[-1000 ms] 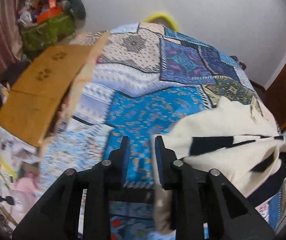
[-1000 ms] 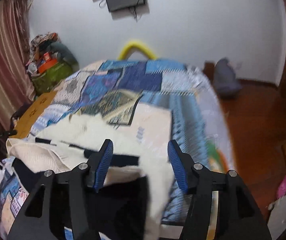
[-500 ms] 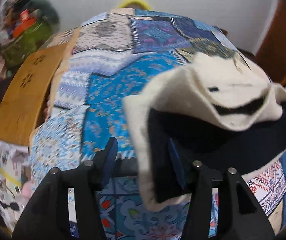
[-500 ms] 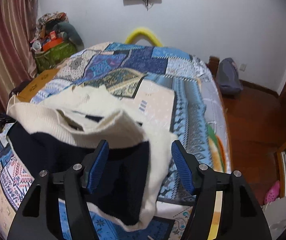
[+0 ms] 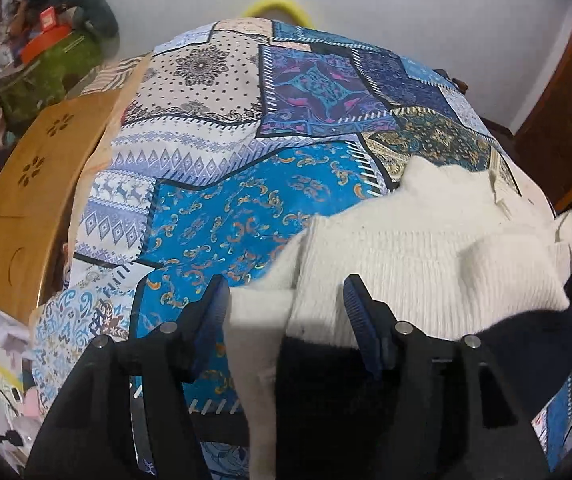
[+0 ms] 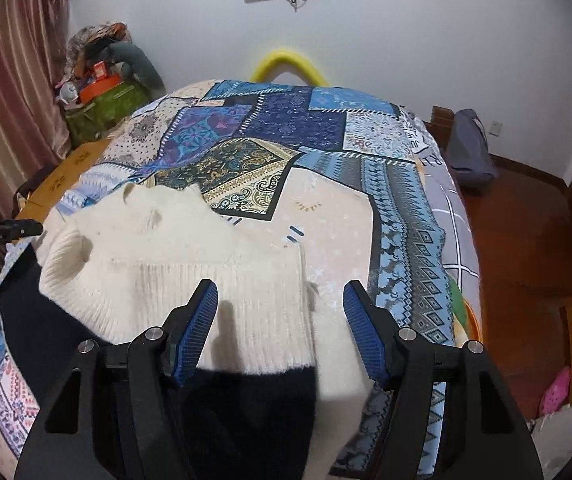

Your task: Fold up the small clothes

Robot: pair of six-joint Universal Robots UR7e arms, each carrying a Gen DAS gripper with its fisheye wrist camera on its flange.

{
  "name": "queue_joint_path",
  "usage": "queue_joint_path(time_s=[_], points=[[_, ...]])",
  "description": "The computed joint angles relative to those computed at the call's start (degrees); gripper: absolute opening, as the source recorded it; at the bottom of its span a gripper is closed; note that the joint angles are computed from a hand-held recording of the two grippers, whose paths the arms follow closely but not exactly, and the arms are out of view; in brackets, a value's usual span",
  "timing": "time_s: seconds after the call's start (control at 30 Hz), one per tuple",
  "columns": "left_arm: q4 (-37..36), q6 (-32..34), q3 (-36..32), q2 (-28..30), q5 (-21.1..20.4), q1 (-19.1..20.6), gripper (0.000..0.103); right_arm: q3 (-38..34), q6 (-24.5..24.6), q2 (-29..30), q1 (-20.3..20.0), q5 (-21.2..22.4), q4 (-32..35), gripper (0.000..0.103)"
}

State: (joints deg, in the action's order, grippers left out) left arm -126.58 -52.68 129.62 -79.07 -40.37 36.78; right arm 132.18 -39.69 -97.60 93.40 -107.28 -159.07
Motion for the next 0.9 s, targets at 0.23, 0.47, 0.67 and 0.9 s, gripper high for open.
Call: queue_joint_path(time_s=[0.23,0.47,0.67,0.9], points=[[-6.13,4.39,0.38,3.04,-2.01,1.72,0.043,0.25,-0.20,1.59,-1.42,-0.02,-0.13,0.054],[-6.66,3.66,0.07,4.21,1.37,-0.15,0.009,-0.04,-0.05,1.73,-0.34,0.98,-1.75,0.007],[-4.12,-2.53,2.90,-2.43,7.18,-4.07,0.008,1.01,-3.05,-1.69,0.46,4.78,-5.29,0.006],[-4.83,-1.88,2.14,-1.95,6.81,-1.60,0.008,-0.64,-1.38,1.79,1.12,2.85,-7.59,0.006]])
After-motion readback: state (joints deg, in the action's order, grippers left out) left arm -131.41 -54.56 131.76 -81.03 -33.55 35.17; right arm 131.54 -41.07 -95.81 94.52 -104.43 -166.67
